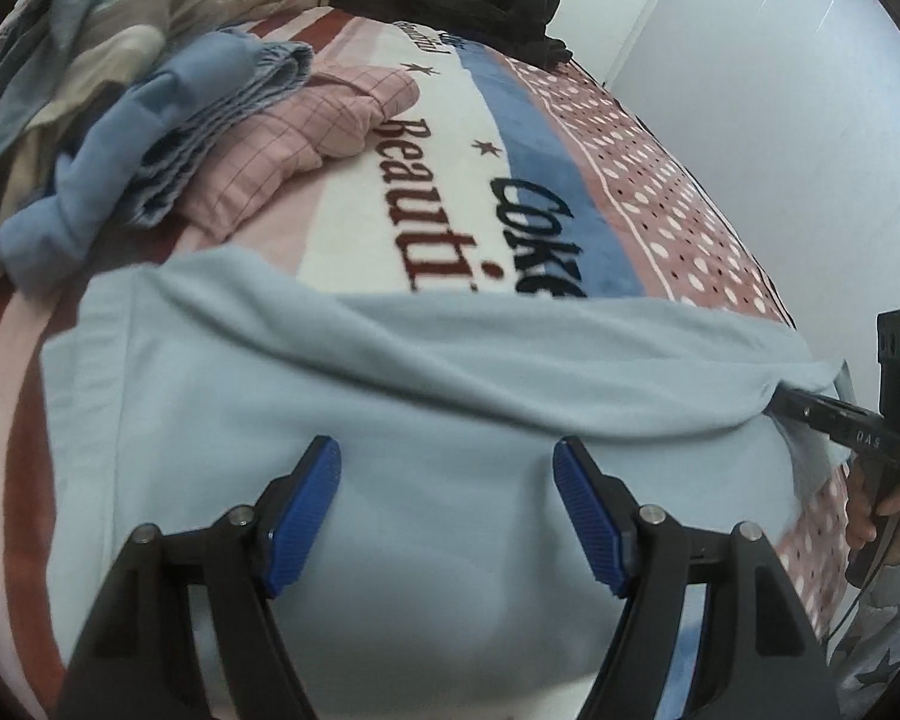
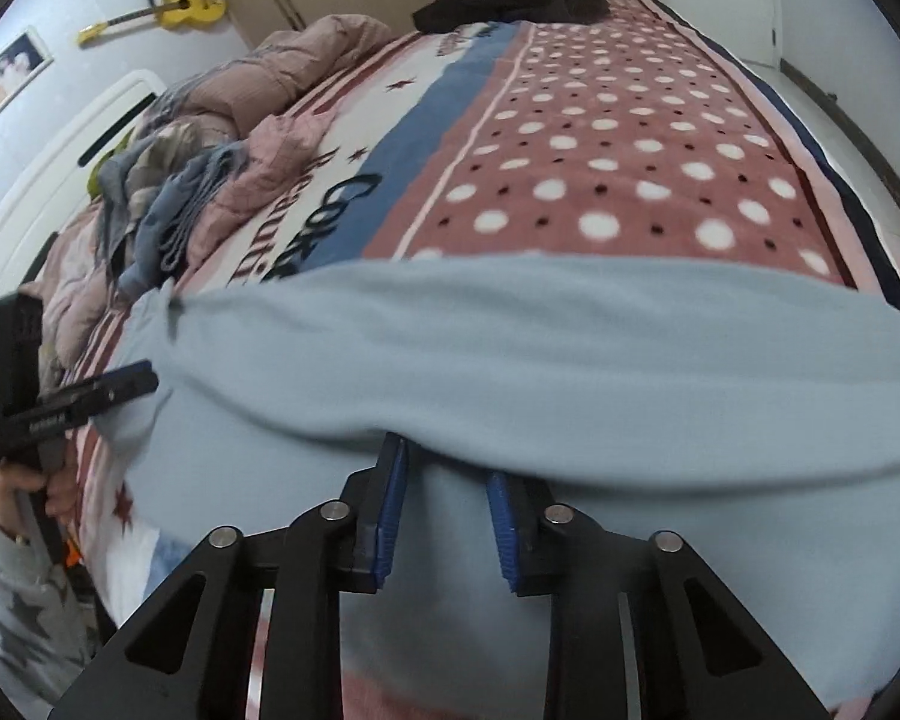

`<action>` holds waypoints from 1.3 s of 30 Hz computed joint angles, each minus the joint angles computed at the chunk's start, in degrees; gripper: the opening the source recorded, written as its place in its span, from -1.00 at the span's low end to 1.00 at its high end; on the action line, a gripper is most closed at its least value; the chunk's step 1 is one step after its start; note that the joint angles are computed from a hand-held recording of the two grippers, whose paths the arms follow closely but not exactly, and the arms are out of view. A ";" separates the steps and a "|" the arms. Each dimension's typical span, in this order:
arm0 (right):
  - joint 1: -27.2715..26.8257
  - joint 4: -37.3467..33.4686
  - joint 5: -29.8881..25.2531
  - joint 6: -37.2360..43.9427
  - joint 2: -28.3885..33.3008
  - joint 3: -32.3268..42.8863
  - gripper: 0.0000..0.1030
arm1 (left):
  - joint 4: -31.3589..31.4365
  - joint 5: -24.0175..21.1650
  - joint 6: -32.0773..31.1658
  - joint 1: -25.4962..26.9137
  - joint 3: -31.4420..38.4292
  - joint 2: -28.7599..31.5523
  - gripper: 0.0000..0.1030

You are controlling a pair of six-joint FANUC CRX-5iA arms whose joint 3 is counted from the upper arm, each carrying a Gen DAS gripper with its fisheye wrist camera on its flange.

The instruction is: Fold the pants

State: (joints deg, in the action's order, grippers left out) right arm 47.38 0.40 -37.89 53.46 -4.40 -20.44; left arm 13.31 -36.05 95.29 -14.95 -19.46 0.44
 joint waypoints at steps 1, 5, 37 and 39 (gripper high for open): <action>-0.75 -0.31 -0.08 0.64 0.79 0.93 -0.73 | -0.18 0.19 0.14 0.05 0.65 0.63 0.36; -1.79 8.17 0.43 -5.20 3.63 2.50 -0.69 | -3.25 0.13 2.43 0.24 5.02 4.04 0.36; -13.87 8.05 -20.03 -6.01 -29.85 -19.89 0.09 | -13.14 -2.42 13.60 -4.51 2.05 -4.27 0.44; -13.50 7.93 -19.86 -6.92 -32.52 -21.63 0.09 | -14.30 -3.08 14.38 -5.13 2.94 -3.95 0.44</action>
